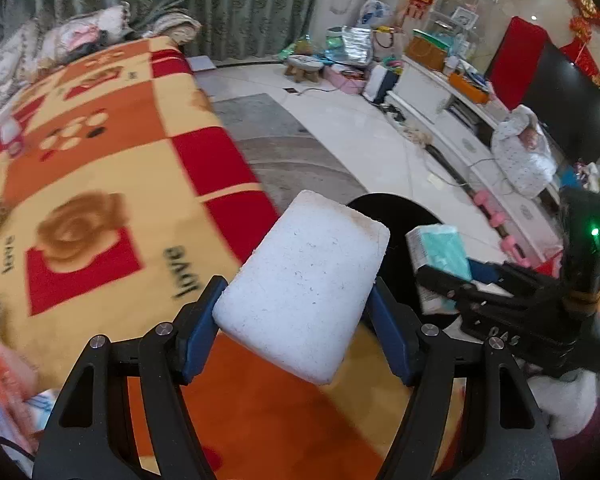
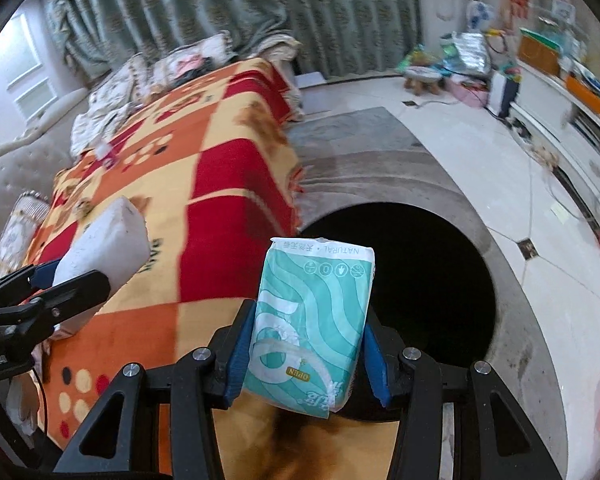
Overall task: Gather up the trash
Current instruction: 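Open both tools over the black bin to drop the foam block and tissue pack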
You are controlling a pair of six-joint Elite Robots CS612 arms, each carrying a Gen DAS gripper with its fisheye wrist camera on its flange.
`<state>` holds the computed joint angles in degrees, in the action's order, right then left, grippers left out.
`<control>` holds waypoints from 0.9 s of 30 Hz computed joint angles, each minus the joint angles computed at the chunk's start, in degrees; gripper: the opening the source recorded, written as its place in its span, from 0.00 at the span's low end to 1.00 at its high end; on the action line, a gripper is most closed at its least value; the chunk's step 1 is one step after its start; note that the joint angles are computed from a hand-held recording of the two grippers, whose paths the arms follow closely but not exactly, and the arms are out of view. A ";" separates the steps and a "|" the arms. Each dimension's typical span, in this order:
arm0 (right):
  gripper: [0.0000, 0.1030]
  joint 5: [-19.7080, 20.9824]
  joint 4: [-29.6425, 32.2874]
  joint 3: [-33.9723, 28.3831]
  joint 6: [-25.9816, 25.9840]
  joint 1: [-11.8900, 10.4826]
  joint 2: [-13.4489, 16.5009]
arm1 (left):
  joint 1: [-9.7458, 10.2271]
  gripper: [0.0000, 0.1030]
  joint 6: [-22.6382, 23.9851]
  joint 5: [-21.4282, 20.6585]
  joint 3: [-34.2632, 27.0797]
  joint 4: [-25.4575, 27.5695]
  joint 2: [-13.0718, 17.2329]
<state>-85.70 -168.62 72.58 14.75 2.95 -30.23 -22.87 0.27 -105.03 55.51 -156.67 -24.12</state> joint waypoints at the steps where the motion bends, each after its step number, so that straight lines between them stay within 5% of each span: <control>1: 0.46 0.00 0.10 0.15 0.28 -0.21 0.00 | -0.06 0.68 -0.33 -1.25 -1.05 0.83 0.58; 9: 0.50 -1.34 0.08 0.94 3.38 -1.83 0.23 | 0.20 0.70 -4.51 -12.59 -10.79 7.74 5.99; 13: 0.71 -1.38 -1.68 2.19 5.23 -2.38 -0.22 | 0.35 0.71 -5.78 -17.20 -13.00 9.59 7.22; 18: 0.71 -1.35 -2.09 2.29 5.05 -2.22 -0.37 | 0.58 0.73 -5.32 -18.99 -12.77 9.43 7.08; 27: 0.71 -1.84 -4.34 2.36 5.23 -1.99 -0.73 | 0.54 0.73 -3.33 -15.71 -10.95 8.82 6.21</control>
<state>-87.54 -172.96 74.94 19.98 0.96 -30.95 -22.33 -3.06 -120.74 44.56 -147.84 -17.91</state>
